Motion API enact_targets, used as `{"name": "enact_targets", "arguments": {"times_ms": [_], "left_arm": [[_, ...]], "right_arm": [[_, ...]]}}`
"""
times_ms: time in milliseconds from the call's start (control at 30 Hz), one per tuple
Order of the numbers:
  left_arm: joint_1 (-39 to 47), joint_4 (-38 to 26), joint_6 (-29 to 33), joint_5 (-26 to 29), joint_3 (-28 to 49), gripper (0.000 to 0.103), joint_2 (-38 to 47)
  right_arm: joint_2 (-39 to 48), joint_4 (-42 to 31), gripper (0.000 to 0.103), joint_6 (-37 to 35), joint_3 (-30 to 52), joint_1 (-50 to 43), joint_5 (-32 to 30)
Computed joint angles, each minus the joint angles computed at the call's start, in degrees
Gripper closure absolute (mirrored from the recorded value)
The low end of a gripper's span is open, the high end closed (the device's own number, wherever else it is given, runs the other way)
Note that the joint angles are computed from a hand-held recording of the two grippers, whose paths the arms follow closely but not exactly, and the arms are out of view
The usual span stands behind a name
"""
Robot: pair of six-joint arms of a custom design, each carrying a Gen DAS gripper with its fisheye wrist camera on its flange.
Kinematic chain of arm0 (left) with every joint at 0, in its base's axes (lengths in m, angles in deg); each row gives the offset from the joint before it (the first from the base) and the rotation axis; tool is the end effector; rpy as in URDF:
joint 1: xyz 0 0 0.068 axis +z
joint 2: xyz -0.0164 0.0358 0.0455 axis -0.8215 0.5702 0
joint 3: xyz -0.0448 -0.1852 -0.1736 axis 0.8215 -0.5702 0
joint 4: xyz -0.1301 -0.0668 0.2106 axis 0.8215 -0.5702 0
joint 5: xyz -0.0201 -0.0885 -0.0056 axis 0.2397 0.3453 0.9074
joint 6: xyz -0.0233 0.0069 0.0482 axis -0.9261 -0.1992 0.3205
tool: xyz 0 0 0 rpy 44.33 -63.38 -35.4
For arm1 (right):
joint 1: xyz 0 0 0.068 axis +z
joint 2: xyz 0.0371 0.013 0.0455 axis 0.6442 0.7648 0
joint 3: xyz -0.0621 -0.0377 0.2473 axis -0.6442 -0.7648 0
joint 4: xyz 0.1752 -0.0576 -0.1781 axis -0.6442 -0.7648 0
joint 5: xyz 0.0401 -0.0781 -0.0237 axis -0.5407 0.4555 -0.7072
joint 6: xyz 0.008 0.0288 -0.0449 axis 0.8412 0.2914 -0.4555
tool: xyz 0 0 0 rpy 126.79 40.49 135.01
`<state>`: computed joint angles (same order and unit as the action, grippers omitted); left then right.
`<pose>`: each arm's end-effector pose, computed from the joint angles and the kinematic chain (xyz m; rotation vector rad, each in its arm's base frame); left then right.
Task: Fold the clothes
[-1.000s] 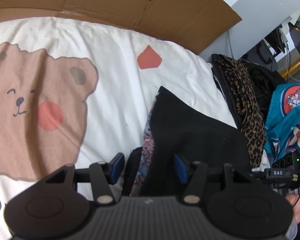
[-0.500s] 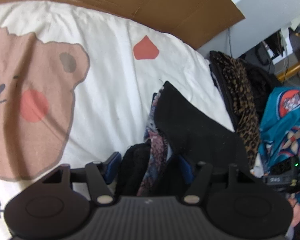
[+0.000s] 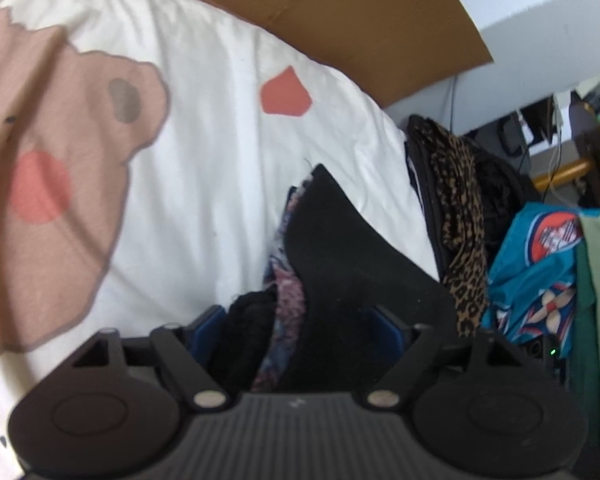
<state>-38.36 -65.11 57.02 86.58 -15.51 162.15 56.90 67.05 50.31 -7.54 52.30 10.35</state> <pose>0.2731 0.0559 0.0295 0.1194 2.6456 -1.0517 0.1933 0.0648 -0.0317 0.5633 2.4535 1.3554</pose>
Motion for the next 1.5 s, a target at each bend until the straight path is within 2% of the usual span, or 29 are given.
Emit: {"name": "enact_targets", "arguments": {"times_ms": [33,67,100,167,200,267,367,433,500,800,867,1167,1333,1500], "left_arm": [[-0.22,0.09,0.06,-0.64,0.02,0.032,-0.18],[0.03,-0.4,-0.11,-0.87,0.56,0.045,0.19],[0.49,-1.26,-0.32,-0.83,1.41,0.048,0.85],[1.3,-2.91,-0.48,-0.59,2.87,0.057,1.99],[1.4,-3.32,-0.38,-0.53,2.96,0.059,2.0],[1.07,-3.59,-0.74,-1.27,2.3,0.064,0.64],[-0.22,-4.27,-1.85,-4.16,1.0,0.068,-3.04],[-1.48,-4.44,-3.15,-6.6,-0.45,0.069,-6.61],[-2.41,-4.01,-4.18,-8.51,-2.52,0.07,-10.3],[-0.36,-7.2,-5.22,-9.64,-8.45,0.074,-24.02],[0.62,-9.72,-5.38,-9.47,-9.4,0.074,-28.27],[6.3,-23.78,-6.14,-9.6,-11.05,0.075,-47.94],[9.26,-32.78,-7.77,-8.42,-8.36,0.075,-57.49],[8.32,-40.04,-10.6,-9.04,-3.88,0.075,-64.58]], "right_arm": [[0.17,0.23,0.065,0.0,-0.01,-0.07,-0.07],[0.41,0.61,0.065,0.13,-0.07,-0.15,-0.14],[0.49,0.68,0.067,0.2,-0.14,-0.19,-0.07],[-0.64,-1.62,0.083,-0.04,-0.31,0.11,1.22],[-1.44,-3.02,0.091,-0.25,-0.4,0.31,1.9],[-5.28,-8.32,0.094,-1.57,-0.66,1.26,3.62],[-16.6,-24.96,0.095,-5.54,0.31,3.8,7.43],[-23.07,-35.95,0.095,-7.73,1.9,5.64,10.43],[-27.89,-43.71,0.095,-8.56,3.23,7.69,13.38],[-40.95,-56.85,0.095,-12.63,4.01,11.95,18.51],[-44.75,-60.25,0.095,-12.92,4.44,14.27,20.69],[-61.11,-76.44,0.095,-16.31,7.96,18.16,22.86],[-72.03,-84.96,0.095,-18.6,9.57,18.99,23.17],[-78.66,-94.27,0.095,-19.57,14.01,19.13,23.87]]}}
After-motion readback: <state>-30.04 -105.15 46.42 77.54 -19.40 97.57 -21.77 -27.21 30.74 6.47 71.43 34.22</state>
